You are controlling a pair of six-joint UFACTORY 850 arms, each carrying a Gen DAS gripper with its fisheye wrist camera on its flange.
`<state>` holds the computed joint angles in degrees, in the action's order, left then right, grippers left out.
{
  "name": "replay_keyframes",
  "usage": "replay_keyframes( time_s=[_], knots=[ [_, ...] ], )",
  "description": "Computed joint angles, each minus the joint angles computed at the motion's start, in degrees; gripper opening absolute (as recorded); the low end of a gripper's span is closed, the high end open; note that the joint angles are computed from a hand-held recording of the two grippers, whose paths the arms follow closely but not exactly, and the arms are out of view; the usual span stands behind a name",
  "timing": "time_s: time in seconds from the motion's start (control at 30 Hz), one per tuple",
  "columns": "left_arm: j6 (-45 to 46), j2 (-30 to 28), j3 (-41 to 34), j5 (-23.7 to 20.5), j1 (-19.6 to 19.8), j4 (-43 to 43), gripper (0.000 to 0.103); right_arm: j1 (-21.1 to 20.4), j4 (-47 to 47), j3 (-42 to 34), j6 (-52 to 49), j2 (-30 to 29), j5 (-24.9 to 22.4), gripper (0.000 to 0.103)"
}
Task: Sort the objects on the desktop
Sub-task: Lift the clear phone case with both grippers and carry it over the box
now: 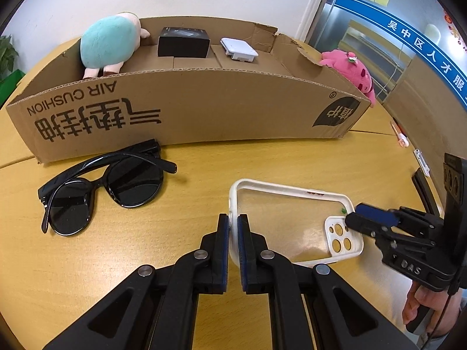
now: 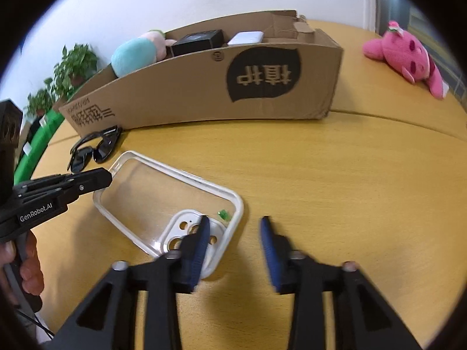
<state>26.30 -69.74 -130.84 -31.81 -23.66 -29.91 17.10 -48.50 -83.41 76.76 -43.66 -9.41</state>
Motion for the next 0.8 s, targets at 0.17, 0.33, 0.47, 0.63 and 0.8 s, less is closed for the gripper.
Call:
replay_keyframes(
  time_s=[0.17,0.33,0.47,0.63,0.8],
  knots=[
    [1.1,0.9,1.7,0.9,0.2,-0.9,0.005,0.2,1.2,-1.0,-1.9,-0.6,-1.0,0.012],
    [2.7,2.7,4.4,2.4,0.4,-2.1,0.005,0.4,-7.7,-0.2,6.5,0.3,0.0,0.011],
    [4.7,4.1,6.1,3.1,0.7,-4.8,0.005,0.5,-20.7,0.3,18.8,1.6,-0.2,0.01],
    [7.6,6.0,7.3,4.9,1.2,-8.1,0.005,0.8,-30.9,-0.6,26.9,3.0,-1.5,0.01],
    [10.1,7.1,6.4,6.3,1.8,-10.8,0.005,0.8,-38.4,-2.6,31.9,3.8,-2.3,0.01]
  ],
)
